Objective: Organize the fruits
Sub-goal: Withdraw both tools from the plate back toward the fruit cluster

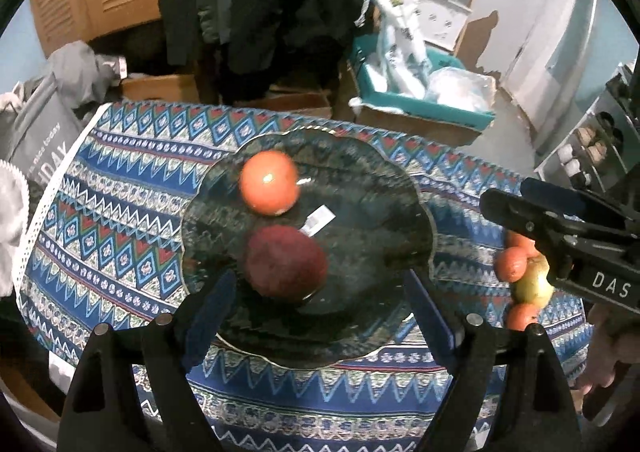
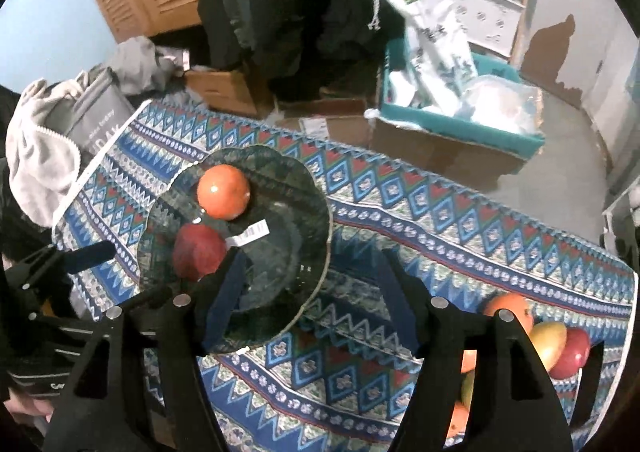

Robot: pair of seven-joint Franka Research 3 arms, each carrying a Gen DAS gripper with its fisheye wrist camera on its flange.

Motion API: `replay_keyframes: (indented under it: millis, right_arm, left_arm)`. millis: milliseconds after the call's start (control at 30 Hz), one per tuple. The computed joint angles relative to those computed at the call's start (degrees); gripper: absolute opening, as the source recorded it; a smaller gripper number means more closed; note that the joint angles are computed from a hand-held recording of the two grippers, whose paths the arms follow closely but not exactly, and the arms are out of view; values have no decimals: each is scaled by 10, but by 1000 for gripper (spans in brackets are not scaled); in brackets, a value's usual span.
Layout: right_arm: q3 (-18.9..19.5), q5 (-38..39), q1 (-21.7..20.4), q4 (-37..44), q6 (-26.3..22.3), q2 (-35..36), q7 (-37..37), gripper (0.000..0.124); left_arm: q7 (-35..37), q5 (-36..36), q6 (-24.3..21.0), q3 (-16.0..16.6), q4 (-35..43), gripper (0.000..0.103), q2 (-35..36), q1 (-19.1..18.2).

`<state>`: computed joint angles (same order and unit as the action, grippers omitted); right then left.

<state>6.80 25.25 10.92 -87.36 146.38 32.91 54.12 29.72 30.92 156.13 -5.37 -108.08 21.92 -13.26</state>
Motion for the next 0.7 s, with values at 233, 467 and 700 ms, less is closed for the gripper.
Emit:
replay_keyframes:
  millis: [233,467,700]
  right_arm:
    - [-3,18,-18,-49,21,-39,-13,73]
    - [-12,34,-38,-85,34,-69,-28,73]
    - [-19,60,-63,-118,43,-93,-48,74]
  left_arm:
    - [15,-6,6,-10,18,87,4,-7]
    - [36,-7,1,-15,46,87,14,-24]
    - [62,-11,-13,-21,84,87,33,-40]
